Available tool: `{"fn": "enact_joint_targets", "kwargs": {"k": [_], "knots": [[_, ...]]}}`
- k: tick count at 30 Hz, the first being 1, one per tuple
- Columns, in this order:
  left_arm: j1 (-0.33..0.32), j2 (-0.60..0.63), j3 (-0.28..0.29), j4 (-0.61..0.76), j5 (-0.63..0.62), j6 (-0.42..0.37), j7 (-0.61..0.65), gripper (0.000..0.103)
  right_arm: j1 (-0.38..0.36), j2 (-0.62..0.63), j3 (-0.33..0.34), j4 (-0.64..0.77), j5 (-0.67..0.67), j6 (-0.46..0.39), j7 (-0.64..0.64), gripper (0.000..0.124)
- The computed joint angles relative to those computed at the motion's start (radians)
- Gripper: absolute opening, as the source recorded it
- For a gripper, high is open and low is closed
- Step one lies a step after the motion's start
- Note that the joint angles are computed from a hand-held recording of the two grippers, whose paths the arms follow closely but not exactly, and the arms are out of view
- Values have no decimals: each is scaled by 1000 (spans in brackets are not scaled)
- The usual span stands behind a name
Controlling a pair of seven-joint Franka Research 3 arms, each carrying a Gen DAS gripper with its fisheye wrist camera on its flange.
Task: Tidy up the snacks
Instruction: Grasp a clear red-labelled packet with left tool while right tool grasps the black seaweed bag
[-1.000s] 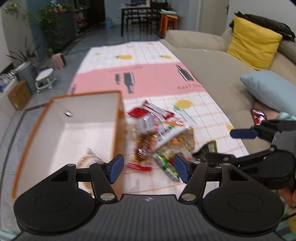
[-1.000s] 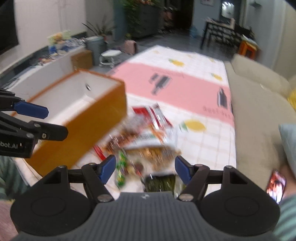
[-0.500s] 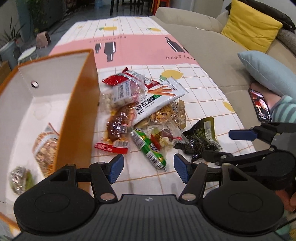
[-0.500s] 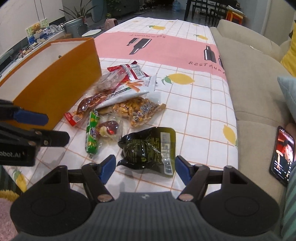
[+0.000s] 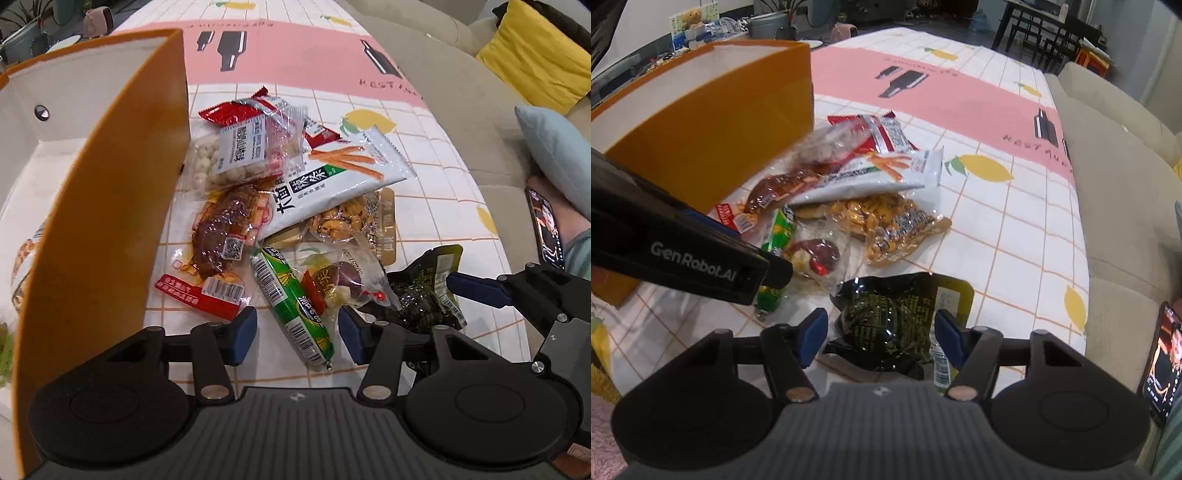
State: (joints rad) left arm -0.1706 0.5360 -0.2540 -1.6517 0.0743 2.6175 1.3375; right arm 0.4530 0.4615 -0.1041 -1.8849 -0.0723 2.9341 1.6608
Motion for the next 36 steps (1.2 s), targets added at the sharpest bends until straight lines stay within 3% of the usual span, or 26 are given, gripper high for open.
{"fn": "enact_joint_targets", "kwargs": {"k": [5,9,14,17,36], "knots": [[-8,37,2,46,9,-36,8,57,-10,26,10,27,15,-25,-1,62],[-23,46,16,53,42,-22,9,52,2,49,1,49,5,-31,0,63],[-7,47,-1,46,30,-4,37,37,-3,57,5,58,15,-25,-4,60],[-1,46,-6,45,16,-4,43,34,2,55,1,54,15,-24,-1,59],[-2,-75,14,-84,30,6,-2,28,39,-2,-29,7,-63,-46,50,53]]}}
